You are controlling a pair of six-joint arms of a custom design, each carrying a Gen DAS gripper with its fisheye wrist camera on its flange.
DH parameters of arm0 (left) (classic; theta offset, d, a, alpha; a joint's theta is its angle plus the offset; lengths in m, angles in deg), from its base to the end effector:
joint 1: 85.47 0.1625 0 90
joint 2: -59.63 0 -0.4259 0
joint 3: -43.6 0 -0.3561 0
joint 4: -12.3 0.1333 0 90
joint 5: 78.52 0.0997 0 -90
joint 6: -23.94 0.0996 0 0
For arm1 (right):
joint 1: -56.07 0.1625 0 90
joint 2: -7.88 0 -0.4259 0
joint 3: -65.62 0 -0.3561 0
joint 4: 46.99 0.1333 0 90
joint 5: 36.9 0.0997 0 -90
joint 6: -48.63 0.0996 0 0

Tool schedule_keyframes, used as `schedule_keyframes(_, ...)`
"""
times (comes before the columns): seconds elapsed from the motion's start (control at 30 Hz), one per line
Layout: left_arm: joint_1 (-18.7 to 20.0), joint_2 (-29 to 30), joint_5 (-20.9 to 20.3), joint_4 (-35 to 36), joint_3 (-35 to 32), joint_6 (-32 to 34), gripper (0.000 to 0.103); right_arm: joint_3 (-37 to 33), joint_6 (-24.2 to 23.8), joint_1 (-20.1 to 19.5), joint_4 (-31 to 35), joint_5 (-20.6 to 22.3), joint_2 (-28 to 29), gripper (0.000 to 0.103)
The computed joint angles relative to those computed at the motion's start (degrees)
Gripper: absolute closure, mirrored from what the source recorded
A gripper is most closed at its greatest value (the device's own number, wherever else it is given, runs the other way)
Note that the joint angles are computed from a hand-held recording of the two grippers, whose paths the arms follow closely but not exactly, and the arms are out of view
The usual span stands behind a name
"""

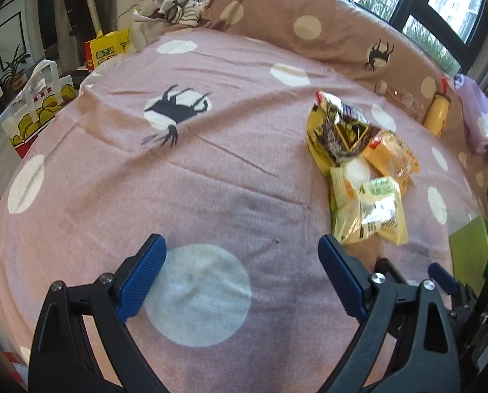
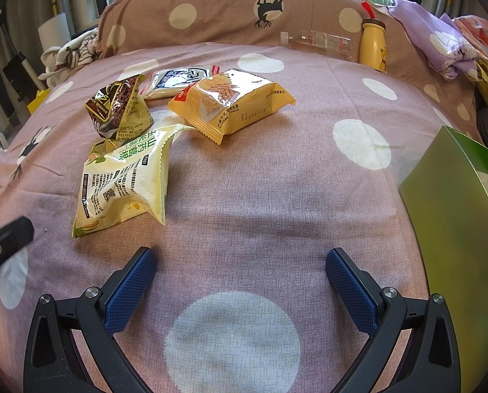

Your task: Organize snacks

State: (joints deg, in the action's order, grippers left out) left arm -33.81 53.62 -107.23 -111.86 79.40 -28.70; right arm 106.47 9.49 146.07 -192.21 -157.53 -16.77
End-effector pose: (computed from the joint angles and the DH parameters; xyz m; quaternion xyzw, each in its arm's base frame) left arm -0.3453 -0.7923 -0.0099 -0.1263 0.8506 -0.3862 0.3337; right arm 0.0826 -0.8605 0.2370 0.2214 -0.8861 0.2201 0.3425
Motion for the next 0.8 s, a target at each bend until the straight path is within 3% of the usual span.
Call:
schedule_keyframes(0.1,0.3,-0.4,-1.8,-4.2,1.0,1.6,0.009,0.0,0.0,0.0,0.0,0.0,0.0,0.0)
schedule_keyframes(0.17,0.6,-0.1,-2.8,-3.2,-0.2,1.7,0.009,0.0,-0.1,0.0,0.0,0.0,0.0,0.0)
schedule_keyframes(0.37,0.4,0.2,-1.6,-4.9,-1.1,3.3,0.009,-1.2,0.0,0.1,0.9,-0.7,0.6,0.0)
schedule_keyframes(0.47,0.5,-0.2,-3.2,-6.8,-0.4,4.7,0.009,-0.9,0.3,0.0,1.0,-0.2,0.2,0.0)
schedule_keyframes(0.6,0.2,-0.6,-2.0,-8.0,0.5,5.8,0.009,-3.1,5.9,0.3,8.9,-0.9,-0.9,0.0)
schedule_keyframes(0.73,0.2,-1.6,-3.8,-13.6,2.7,8.2,0.009,-6.8,17.0,-0.4,15.4,6.2,-3.8,0.0)
schedule_keyframes(0.8,0.2,-1.5,-4.5,-15.7,2.3,9.7,0.009,-10.0,20.2,-0.5,17.6,9.3,-4.1,0.0)
